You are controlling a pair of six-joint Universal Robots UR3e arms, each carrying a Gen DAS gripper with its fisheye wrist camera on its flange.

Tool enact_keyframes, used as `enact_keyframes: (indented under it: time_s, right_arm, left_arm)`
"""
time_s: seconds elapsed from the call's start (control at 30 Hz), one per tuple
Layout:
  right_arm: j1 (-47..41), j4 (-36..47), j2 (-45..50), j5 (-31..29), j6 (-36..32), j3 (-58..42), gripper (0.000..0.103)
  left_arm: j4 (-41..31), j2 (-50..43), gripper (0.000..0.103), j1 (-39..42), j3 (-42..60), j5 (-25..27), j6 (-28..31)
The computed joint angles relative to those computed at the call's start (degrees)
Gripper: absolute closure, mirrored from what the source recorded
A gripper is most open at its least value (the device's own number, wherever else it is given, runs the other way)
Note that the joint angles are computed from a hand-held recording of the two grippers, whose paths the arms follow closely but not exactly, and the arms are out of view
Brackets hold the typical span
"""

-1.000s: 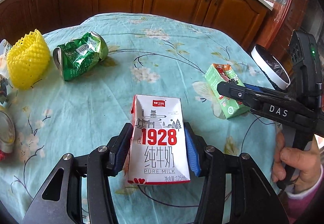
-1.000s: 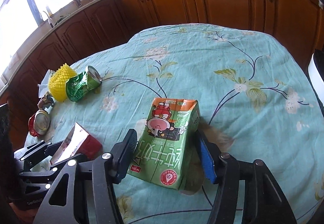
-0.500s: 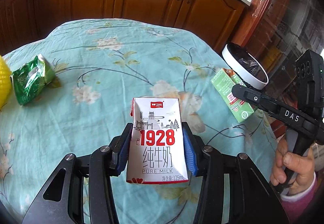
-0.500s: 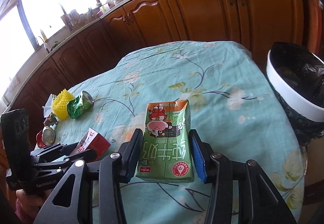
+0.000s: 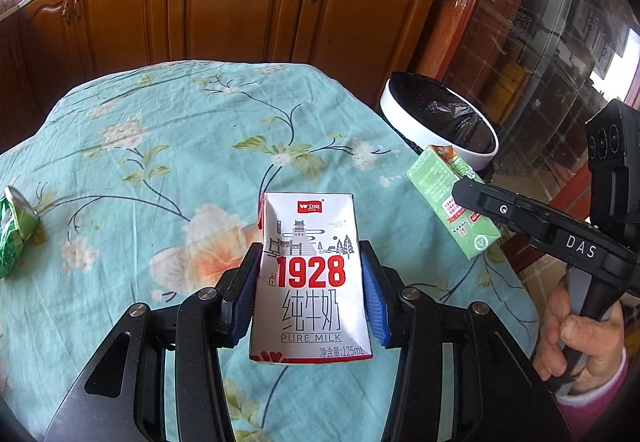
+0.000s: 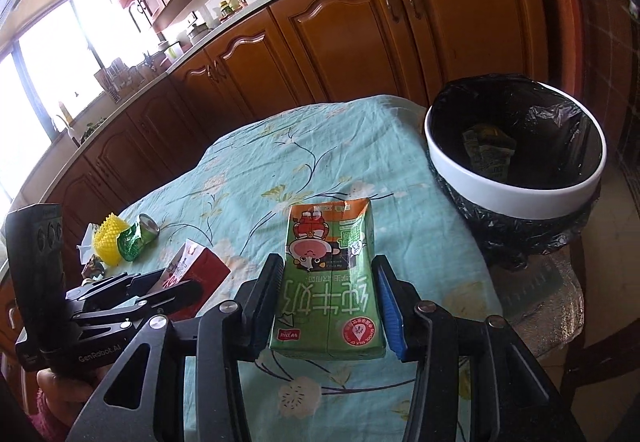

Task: Collect trash
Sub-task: 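Carry the white carton with the left tool while the right tool carries the green carton to the bin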

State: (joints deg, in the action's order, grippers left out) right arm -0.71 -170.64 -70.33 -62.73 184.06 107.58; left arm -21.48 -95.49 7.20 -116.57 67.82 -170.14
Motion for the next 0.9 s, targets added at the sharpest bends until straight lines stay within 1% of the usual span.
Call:
enact_keyframes:
  time_s: [0.5,0.9]
  right_arm:
    - [-4.74,-1.95,-2.48,3.43,-0.71,3.88,0.057]
    - [-8.26,-2.09,-4.13,5.95,-1.28,5.96,0.057]
  left_arm:
    - [-1.23,-4.06,0.058,-5.16,6.19,2.79,-1.48]
    - [-2.75,-7.27,0.058,-8.17,11.35,3.91,-1.76]
